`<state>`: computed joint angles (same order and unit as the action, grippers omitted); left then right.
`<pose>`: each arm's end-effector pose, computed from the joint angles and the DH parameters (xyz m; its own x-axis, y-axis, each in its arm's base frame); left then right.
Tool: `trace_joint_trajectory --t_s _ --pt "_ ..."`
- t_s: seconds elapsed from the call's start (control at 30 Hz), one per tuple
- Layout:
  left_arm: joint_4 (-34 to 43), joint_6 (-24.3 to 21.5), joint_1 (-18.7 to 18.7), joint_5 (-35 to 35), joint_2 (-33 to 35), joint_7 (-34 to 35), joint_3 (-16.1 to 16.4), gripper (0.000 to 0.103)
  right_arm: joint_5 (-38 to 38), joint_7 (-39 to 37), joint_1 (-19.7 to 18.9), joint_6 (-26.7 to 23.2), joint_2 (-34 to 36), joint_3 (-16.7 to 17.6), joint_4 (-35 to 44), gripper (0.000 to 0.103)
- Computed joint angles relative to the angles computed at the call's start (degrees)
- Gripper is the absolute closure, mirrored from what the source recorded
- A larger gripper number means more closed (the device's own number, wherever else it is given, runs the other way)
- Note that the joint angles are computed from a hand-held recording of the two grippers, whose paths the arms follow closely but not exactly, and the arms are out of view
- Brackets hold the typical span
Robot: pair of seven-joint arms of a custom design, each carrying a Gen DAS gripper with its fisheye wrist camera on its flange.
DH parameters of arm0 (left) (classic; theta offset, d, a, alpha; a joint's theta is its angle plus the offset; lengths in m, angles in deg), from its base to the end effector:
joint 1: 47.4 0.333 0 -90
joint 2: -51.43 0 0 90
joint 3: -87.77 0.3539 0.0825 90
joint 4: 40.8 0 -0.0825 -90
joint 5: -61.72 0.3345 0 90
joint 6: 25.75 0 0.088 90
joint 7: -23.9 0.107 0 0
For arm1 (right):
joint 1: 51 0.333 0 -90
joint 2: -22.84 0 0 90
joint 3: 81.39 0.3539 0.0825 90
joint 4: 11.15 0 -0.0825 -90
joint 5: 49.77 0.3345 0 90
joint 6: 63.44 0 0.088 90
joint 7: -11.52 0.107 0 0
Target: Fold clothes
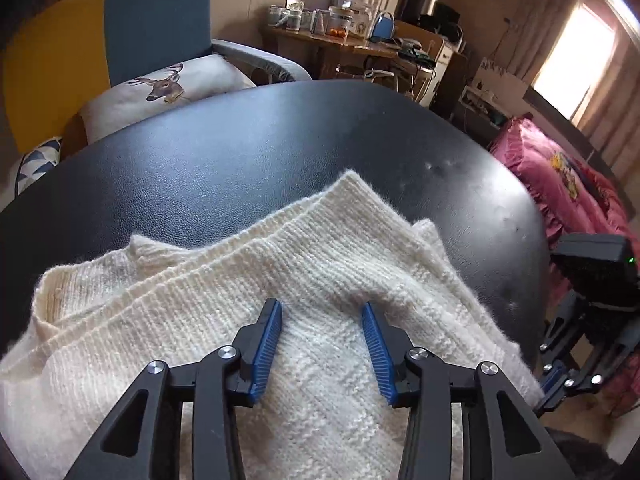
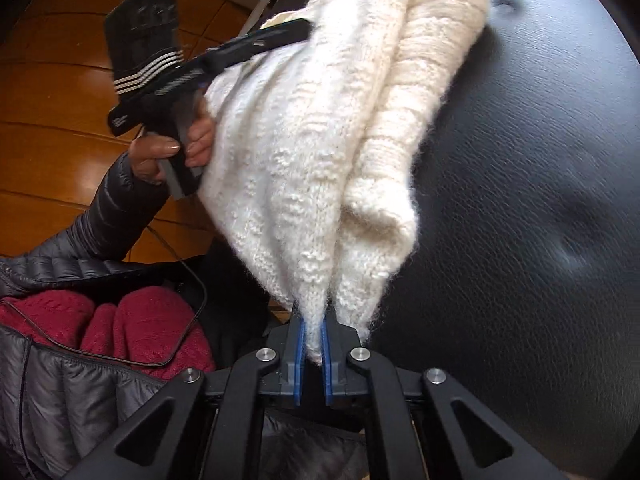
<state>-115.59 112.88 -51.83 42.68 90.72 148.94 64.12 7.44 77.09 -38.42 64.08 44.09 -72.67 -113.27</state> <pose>0.6991 -0.2641 0.4609 -0.7187 -0.6520 0.2416 -0.6441 0.4934 -0.5845 0.5846 0.2433 0.4332 0.1704 -0.6465 -0.7437 -0.9853 -0.1054 -0.1342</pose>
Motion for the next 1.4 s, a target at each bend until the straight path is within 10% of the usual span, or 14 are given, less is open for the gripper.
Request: trace_joint_trajectory --t_s 0.1,0.17,0.4,0.6,0.9,1.1,1.2,1.3,1.4 --pt "-6.12 5.35 3.08 -3.18 -3.88 1.58 -1.01 0.059 -3.73 3.86 1.54 2.48 -2.29 -1.09 -1.46 0.097" --pt "-10.83 8.8 6.28 -6.53 -6.81 4.32 -2.49 0.059 -7.71 8.22 3.09 7.4 -5.23 -2.37 -3.31 0.077" --pt "-22.62 13.44 11.99 -15.31 -14.03 9.61 -1.73 0.058 -17.14 17.17 7.53 27.64 -4.12 -2.2 0.88 0.076" --pt "-23.15 15.51 8.31 -10.81 -13.27 7.28 2.4 0.058 -38.09 37.23 14.22 22.99 7.55 -8.22 15.01 0.076" --pt "-14.88 9.81 6.72 -4.71 -7.49 -7.04 2.42 0.055 -45.56 50.44 14.15 29.46 5.01 -9.01 6.96 0.093" --pt "-20.98 11.32 15.63 -16.64 -12.69 3.5 -4.03 0.054 -49.6 54.07 14.85 28.17 5.37 -9.81 8.64 0.09" --pt "-24.87 11.82 21.64 -26.61 -17.32 12.35 -4.98 0.053 -57.83 63.1 19.64 29.67 5.25 -14.23 10.38 0.072" --pt "-26.52 10.25 25.09 -30.34 -19.83 17.32 -2.01 0.039 -54.9 58.06 17.33 32.99 7.09 -9.09 13.83 0.072" --pt "-24.47 -0.58 28.17 -30.99 -18.73 18.2 1.53 0.04 -54.32 54.55 18.02 28.25 11.97 -7.38 23.16 0.072"
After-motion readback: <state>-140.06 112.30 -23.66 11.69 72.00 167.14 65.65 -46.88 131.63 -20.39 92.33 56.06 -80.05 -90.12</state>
